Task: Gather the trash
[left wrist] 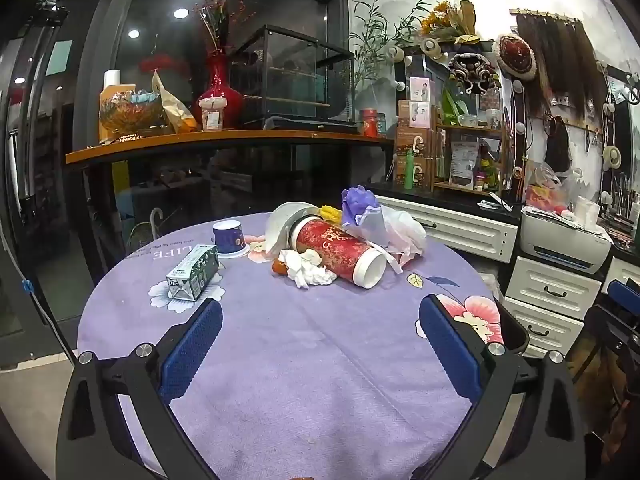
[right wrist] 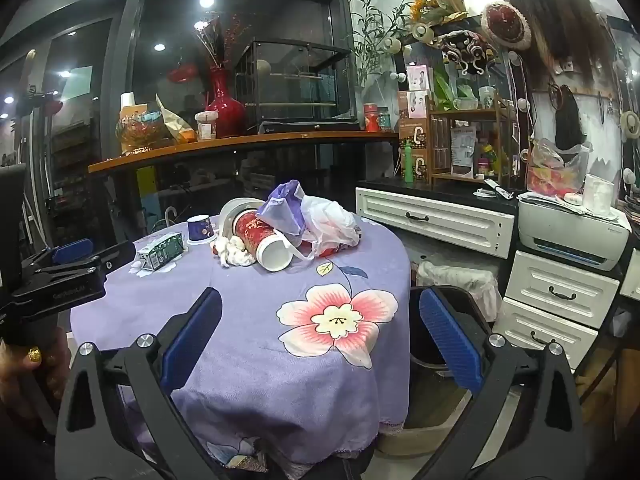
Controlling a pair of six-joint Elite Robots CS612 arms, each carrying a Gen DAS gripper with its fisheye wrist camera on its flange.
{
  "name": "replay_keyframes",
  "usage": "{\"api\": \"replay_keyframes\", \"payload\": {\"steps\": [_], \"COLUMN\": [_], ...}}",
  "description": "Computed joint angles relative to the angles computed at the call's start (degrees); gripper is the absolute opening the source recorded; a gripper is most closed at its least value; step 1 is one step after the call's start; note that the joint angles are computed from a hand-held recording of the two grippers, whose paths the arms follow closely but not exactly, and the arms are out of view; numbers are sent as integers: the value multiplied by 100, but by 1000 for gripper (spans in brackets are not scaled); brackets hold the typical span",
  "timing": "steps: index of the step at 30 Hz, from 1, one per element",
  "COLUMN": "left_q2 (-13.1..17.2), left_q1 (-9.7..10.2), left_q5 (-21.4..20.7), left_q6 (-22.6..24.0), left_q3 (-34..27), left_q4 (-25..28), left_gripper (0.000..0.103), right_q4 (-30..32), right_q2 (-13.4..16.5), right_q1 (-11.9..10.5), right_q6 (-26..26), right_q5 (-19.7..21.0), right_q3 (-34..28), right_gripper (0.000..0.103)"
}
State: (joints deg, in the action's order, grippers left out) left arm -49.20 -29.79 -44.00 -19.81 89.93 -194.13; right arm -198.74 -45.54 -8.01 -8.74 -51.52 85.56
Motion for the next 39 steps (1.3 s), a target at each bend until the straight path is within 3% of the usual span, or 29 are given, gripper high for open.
{"api": "replay_keyframes", "payload": {"steps": [39], "left_q2": [8], "left_q1": [23], "left_q5": [-190], "left_q6": [-30], "left_q3": [-6], "left_q4": [59], "left_gripper": [98], "right_q4": [-54], "right_q2": [21], "right_q1": [-1], "right_q6": [-18], "right_q5": [37], "right_q3": [-12], "right_gripper": [98]}}
